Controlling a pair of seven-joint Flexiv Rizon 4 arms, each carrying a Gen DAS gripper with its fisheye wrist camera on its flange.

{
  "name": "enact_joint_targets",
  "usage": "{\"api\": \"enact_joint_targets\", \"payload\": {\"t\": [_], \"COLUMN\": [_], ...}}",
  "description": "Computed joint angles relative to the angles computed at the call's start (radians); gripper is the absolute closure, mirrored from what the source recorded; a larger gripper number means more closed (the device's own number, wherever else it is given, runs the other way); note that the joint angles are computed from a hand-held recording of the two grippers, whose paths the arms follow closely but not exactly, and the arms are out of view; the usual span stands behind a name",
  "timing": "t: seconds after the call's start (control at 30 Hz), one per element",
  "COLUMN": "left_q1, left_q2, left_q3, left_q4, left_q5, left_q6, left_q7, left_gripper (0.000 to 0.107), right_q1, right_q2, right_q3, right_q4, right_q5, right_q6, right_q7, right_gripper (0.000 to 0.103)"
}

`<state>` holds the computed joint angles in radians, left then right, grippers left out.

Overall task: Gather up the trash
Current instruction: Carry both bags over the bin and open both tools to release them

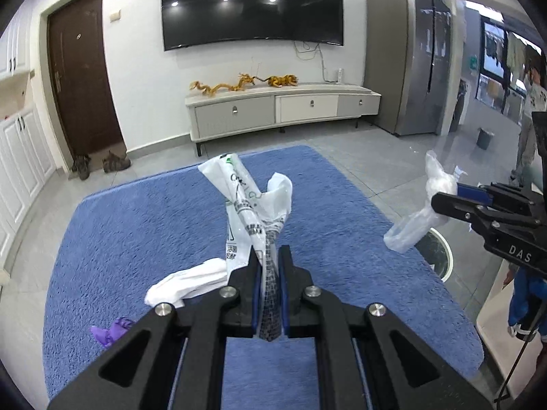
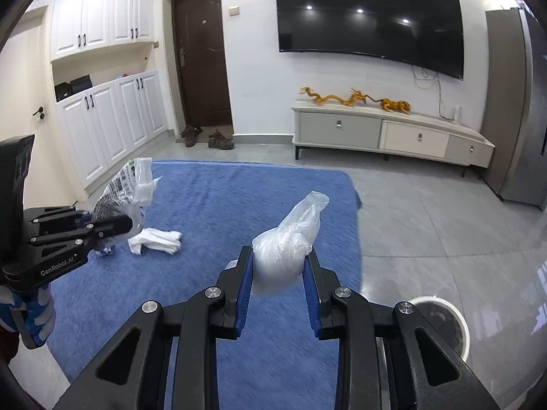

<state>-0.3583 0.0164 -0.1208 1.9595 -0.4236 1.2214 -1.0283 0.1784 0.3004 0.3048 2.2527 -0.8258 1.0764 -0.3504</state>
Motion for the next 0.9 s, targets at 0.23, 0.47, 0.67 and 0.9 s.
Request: {"api": "enact_joint_targets", "payload": {"t": [0.23,0.47,0.67,0.9], "left_q1": [-0.02,-0.036,-0.059,-0.095], "left_q2": [0.002,-0.019,-0.053,-0.1], "left_q3": [-0.021,-0.042,-0.054,-0.068], "left_q4": [-0.007,-0.06,-0.102,-0.154], "left_q5": [0.15,0.298,0.352,0.406], "left_q6": [0.015,-0.019,-0.039,-0.074], "left_q7": [-0.072,-0.183,-0.206,-0.235], "left_gripper": [0.098,0.098,0.098,0.098], "right_q1": [-0.037,-0.093,-0.128,-0.172], "right_q2": [0.092,0.15,0.19,0.243], "right_q3": [0.001,0.002,0.005,0.003], "right_q4": [0.092,0.162,0.205,0.265], "right_q5": [0.033,0.061,0.102,0.146], "right_q6": [0.03,0.087,0.103,0.114], "right_q7": [0.009,0.017,0.01,0.007], "right_gripper": [0.075,0.075,0.075,0.075]}}
